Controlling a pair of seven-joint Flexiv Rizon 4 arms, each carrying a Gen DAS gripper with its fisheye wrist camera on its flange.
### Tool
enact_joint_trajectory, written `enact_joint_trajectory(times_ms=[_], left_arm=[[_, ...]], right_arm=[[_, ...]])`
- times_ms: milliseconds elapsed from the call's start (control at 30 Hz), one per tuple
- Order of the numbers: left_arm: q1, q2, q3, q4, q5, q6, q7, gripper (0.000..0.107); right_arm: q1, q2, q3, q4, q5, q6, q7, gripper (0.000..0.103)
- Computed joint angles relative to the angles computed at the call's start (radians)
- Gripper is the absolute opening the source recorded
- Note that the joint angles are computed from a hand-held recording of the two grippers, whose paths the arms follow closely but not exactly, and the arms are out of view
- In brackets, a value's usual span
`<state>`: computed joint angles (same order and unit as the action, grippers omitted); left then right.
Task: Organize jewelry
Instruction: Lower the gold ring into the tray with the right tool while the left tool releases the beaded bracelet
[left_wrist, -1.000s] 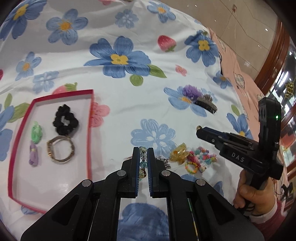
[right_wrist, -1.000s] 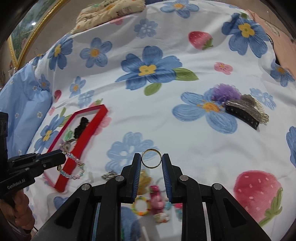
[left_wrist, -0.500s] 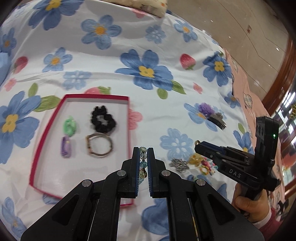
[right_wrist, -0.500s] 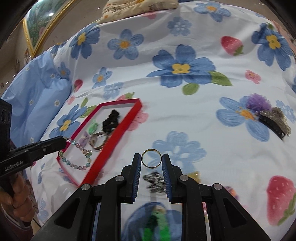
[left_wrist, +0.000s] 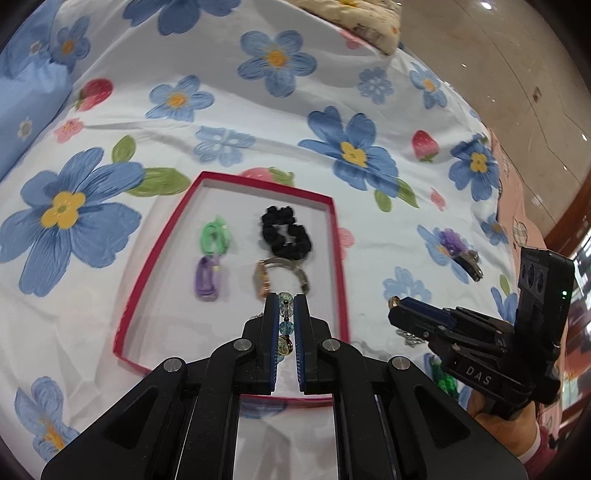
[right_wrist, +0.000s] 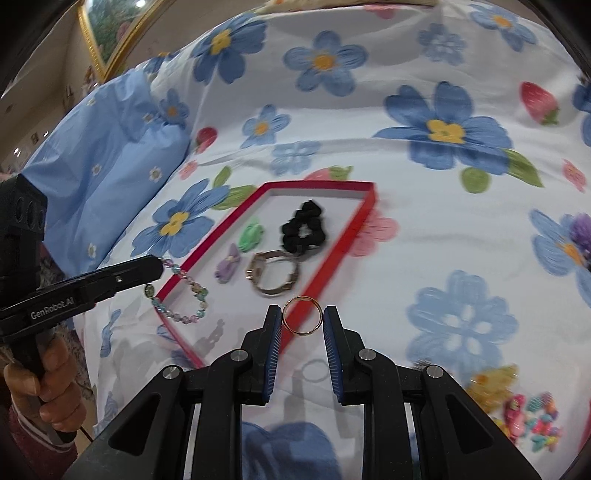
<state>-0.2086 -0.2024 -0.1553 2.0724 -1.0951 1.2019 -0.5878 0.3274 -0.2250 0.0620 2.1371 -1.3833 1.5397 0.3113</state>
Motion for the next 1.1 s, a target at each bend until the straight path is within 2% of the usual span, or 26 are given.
enact_joint_trajectory(times_ms=[167, 367, 533, 800, 1100], left_arm=[[0.016, -0.022, 0.006, -0.011, 0.004, -0.009, -0.014, 0.006], [0.043, -0.058, -0.001, -0.04, 0.014, -0.024, -0.031, 0.006], [0.066, -0.104, -0.006, -0.067, 0.035, -0.02, -0.06, 0.006], [0.114, -0.166, -0.015, -0.092, 0.098, -0.038, -0.122, 0.006], [0.134, -0.21, -0.014, -0.113, 0.246, -0.022, -0.225, 0.006]], right_arm=[[0.043, -0.063, 0.001, -0.057, 0.099, 0.009, -0.107, 0.023], [0.092, -0.131, 0.016, -0.109, 0.292, -0.004, -0.289, 0.023], [0.103, -0.175, 0.062, -0.144, 0.459, -0.038, -0.445, 0.023], [0.085, -0.243, 0.175, -0.229, 0.713, -0.174, -0.713, 0.023], [0.183, -0.257, 0.12, -0.292, 0.829, -0.311, -0.867, 0.023]])
